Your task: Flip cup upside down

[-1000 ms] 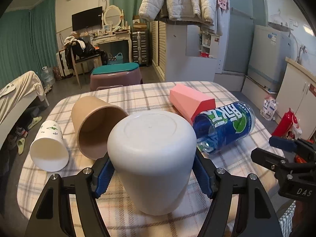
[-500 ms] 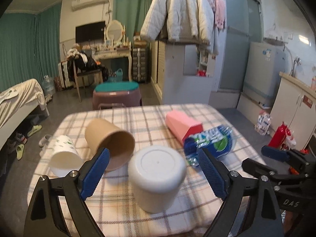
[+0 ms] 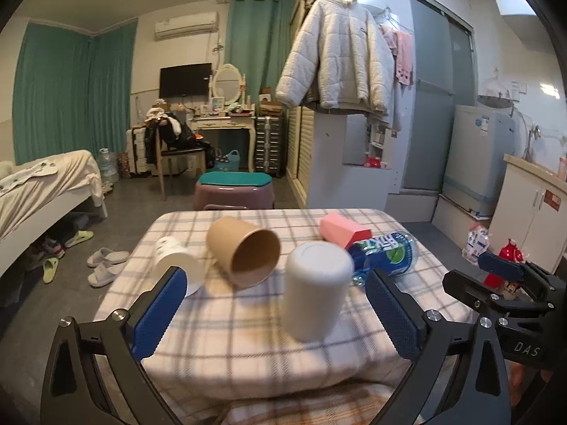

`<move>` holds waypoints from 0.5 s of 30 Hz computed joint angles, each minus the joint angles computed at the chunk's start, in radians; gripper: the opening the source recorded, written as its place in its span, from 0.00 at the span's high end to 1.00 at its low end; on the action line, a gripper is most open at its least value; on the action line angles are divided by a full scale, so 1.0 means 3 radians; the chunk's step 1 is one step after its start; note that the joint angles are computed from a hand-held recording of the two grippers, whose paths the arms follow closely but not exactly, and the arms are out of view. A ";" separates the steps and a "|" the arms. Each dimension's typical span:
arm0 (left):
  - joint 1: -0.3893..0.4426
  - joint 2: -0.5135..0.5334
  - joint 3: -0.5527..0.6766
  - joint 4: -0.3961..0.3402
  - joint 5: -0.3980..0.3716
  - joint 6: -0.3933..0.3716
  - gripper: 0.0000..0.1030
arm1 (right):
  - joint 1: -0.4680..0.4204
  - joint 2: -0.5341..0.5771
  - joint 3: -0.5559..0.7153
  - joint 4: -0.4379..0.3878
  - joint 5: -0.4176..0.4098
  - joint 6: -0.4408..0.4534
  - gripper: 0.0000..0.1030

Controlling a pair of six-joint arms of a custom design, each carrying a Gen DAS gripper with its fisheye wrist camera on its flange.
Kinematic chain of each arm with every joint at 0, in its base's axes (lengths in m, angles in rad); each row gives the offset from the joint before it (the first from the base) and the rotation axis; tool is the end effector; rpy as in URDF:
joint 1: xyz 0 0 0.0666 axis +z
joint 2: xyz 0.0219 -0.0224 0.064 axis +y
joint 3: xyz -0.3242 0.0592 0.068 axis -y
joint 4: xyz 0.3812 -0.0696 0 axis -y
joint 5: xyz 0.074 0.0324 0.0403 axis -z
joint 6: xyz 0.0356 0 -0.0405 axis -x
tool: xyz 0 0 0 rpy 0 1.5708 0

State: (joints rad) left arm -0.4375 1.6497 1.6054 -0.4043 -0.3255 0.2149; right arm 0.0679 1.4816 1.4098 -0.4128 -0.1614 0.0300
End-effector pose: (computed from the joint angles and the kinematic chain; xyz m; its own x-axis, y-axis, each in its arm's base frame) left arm 0.5418 -0.2413 0.3846 -0.4138 -0.0295 -0.9099 0.0534 0.9970 -0.0566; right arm 0.5358 0.0418 0.3812 -0.4583 -0.0608 -0.8867 -0.2227 0.9737 0.0483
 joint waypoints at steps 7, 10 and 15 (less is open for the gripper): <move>0.0051 -0.0198 -0.0330 0.0053 -0.0030 0.0145 0.00 | 0.0093 -0.0119 -0.0224 0.0199 0.0100 -0.0015 0.06; 0.0056 -0.0275 -0.0469 0.0129 -0.0081 0.0174 0.00 | 0.0095 -0.0125 -0.0270 0.0270 0.0059 -0.0042 0.06; 0.0035 -0.0369 -0.0622 0.0176 -0.0211 0.0124 0.00 | 0.0104 -0.0147 -0.0370 0.0402 0.0056 -0.0073 0.06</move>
State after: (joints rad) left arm -0.4269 1.5391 1.4188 -0.3514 -0.3887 0.2520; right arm 0.0991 1.4375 1.2987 -0.2923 -0.1446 0.0081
